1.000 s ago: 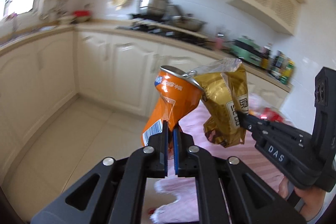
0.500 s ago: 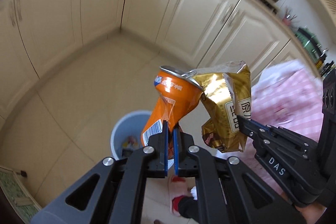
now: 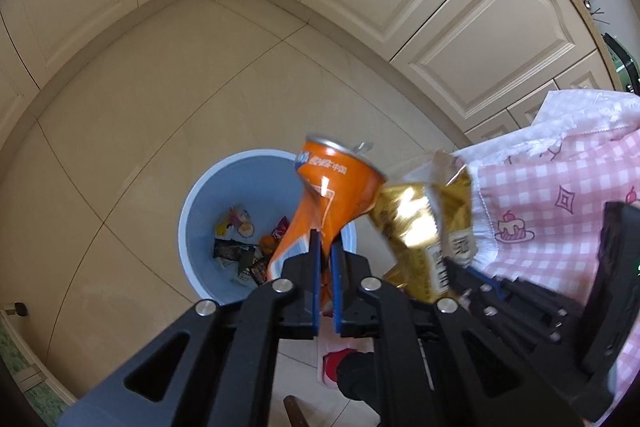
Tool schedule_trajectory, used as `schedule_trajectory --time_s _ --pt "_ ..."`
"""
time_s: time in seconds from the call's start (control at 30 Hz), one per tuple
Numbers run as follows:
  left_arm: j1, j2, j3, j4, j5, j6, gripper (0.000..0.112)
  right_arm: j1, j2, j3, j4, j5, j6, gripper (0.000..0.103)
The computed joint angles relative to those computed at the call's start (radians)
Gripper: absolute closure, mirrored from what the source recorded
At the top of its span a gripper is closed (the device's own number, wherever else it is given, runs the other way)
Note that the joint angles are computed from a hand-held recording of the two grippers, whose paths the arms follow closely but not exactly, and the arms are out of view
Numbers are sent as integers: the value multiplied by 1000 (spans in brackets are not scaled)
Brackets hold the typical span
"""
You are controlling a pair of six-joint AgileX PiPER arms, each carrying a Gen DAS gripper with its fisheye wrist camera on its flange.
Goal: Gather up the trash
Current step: 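Carry both items over the blue bin and open both tools to drop them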
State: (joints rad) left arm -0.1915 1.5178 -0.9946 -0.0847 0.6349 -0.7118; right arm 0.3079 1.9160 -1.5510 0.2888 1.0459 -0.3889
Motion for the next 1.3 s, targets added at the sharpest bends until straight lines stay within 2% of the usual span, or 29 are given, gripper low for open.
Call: schedule_trajectory --time_s 0.03,0.1,0.13,0.33,0.53,1.07,1.1,1.2,1.3 --pt "-12 -10 15 11 -7 -16 104 6 10 -2 -3 -2 6 100" --pt "-16 -22 29 40 -7 -42 86 14 40 -29 -6 5 16 100" --pt "-20 -21 27 52 -4 -55 83 14 50 -39 -4 12 20 100" --pt "0 -5 14 49 48 -37 79 19 53 -35 7 26 15 100" --pt "20 -7 20 65 66 -56 64 25 67 -38 26 32 9 100" --pt "70 -19 40 45 88 -47 63 56 88 -45 67 29 34 99" --pt "69 -19 40 46 88 -48 63 58 87 -42 67 28 36 96" --pt "69 -22 43 44 88 -45 63 62 83 -35 70 17 36 75" --pt "67 -23 45 45 87 -46 63 53 67 -18 68 9 20 72"
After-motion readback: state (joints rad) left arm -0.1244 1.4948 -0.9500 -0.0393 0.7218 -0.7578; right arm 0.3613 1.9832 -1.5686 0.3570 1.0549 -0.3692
